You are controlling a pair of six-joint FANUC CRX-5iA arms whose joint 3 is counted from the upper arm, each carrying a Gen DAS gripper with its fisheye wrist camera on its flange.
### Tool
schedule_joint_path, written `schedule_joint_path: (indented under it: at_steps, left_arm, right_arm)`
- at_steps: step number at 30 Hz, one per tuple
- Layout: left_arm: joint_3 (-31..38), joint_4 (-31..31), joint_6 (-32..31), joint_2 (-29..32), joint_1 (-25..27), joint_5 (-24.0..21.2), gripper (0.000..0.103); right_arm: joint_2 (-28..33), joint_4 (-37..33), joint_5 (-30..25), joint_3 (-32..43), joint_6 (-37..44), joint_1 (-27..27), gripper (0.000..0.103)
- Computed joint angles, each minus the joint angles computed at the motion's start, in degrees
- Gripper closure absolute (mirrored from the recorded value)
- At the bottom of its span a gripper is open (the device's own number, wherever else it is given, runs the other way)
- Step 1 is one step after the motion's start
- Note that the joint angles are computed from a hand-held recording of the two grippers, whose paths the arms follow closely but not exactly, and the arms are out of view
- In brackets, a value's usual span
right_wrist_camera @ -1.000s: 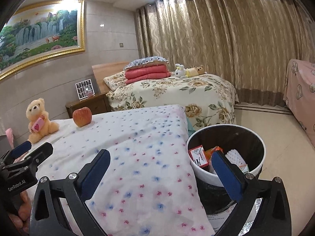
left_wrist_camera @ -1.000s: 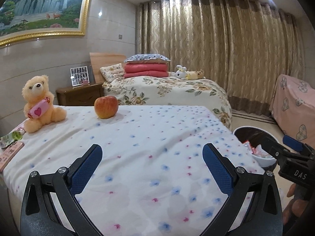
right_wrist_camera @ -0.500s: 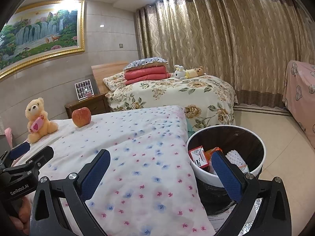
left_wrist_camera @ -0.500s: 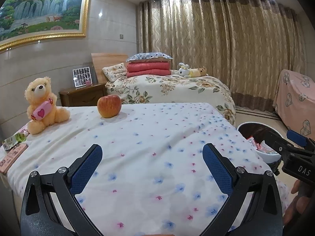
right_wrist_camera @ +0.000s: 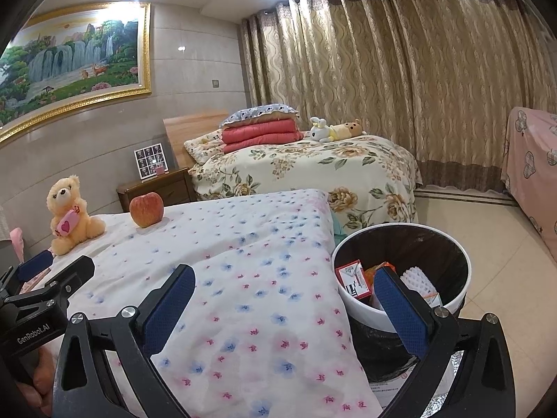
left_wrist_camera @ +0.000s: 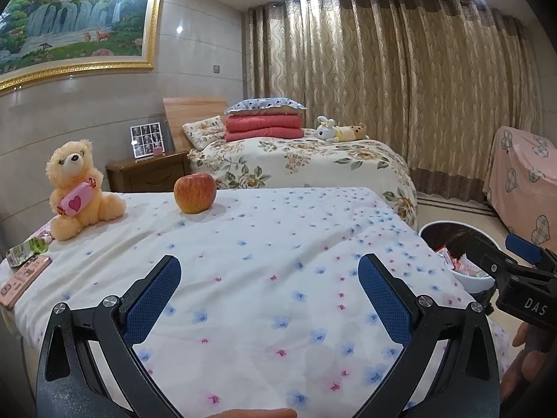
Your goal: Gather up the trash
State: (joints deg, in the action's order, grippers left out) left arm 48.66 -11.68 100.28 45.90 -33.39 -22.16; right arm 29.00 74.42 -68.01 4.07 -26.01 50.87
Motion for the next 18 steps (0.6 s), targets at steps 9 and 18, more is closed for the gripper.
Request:
schedule_joint_path:
  at_steps: [9,18]
  left_arm:
    - [-0.33,-0.32,0.69,-0.29,0.02,0.31,0.0]
    - [-0.38,0.34,0.37,-0.21,0.11,0.41,0.0]
  right_arm:
    - [-0.15,-0.09,-0.04,-0.15,-0.2,0.07,0.0]
    - [-0.22,-0.02,-0.02,-0.23,-0.42,0.15,0.0]
